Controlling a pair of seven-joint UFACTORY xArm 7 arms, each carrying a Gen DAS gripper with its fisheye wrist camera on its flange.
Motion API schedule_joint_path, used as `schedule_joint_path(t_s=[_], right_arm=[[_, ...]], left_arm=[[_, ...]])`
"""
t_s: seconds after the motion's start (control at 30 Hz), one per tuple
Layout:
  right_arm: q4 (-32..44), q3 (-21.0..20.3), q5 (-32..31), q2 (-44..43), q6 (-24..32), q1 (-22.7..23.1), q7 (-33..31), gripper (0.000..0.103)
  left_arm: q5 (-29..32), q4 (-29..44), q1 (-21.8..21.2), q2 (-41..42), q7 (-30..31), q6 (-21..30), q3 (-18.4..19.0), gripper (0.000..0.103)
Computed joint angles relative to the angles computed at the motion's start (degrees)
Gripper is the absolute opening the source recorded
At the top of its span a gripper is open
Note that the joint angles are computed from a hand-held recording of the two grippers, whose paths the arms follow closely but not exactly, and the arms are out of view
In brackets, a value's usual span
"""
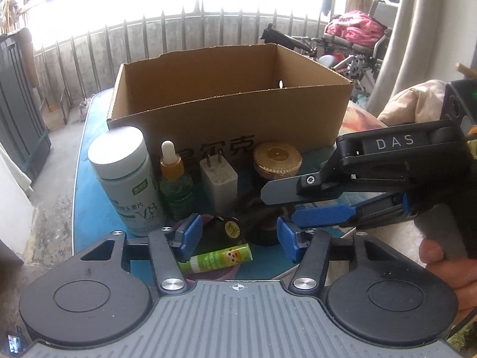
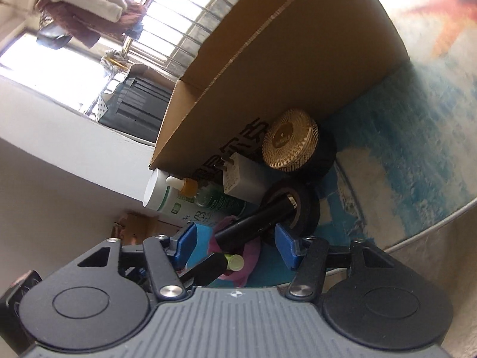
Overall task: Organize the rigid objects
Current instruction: 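Move the open right gripper down to the black flashlight beside the tape roll, then close the right gripper on the black flashlight and lift it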
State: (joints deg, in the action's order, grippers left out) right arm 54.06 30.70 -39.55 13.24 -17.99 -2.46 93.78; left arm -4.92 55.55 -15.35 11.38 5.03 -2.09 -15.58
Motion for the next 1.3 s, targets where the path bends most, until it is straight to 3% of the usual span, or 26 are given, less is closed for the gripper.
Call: schedule_joint_path(t_s=[0.1, 0.17, 0.27, 0.5, 0.8, 0.87, 0.97, 1.03, 1.17, 1.3], right_arm=[[1.1, 4.0, -3.4, 4.1, -2.9, -4.9, 6.8, 0.057], [1.5, 3.6, -4.1, 5.8, -4.7, -4.8, 9.5, 0.056], [2.4, 2.4, -5.3, 7.8, -6.6, -4.2, 13.4, 0.052], [4.8, 0.0, -8.5, 10.7, -8.0, -2.4, 20.2, 0.046], [5.0, -5.1, -5.1, 13.0, -14.1, 2.2, 22.6, 0.044], [4.4, -6.6, -3.3, 13.6, -16.7, 3.5, 22.8, 0.044], [3.3, -8.6, -0.4, 14.3, -20.5, 5.5, 23.2, 0.044], [2.8, -9.8, 1.3, 14.8, -22.7, 6.7, 23.4, 0.043], [2.9, -10.9, 1.3, 15.9, -24.6, 7.4, 25.1, 0.033], [3.1, -12.0, 2.4, 16.7, -26.4, 8.6, 25.1, 0.031]], left_arm=[[0.1, 1.3, -0.4, 0.5, -0.2, 2.1, 0.5, 0.049], [0.9, 2.2, -1.8, 0.8, -1.4, 3.6, 2.2, 0.041], [-0.8, 3.3, -0.6, 1.2, 0.2, 5.6, 0.8, 0.032], [-2.9, 5.2, -0.6, 1.7, 2.7, 9.6, 0.9, 0.027], [-6.5, 7.0, -0.5, 1.6, 6.2, 12.3, 0.9, 0.027], [-9.6, 7.3, 0.8, 1.4, 9.2, 12.6, -0.8, 0.027], [-19.1, 8.7, 4.3, 1.6, 17.8, 14.7, -5.2, 0.027], [-21.9, 9.8, 3.8, 2.2, 19.9, 16.5, -5.1, 0.026], [-17.4, 11.6, -1.0, 3.6, 15.8, 17.9, -0.7, 0.027], [-12.8, 13.7, -3.3, 4.9, 11.1, 20.6, 1.7, 0.027]])
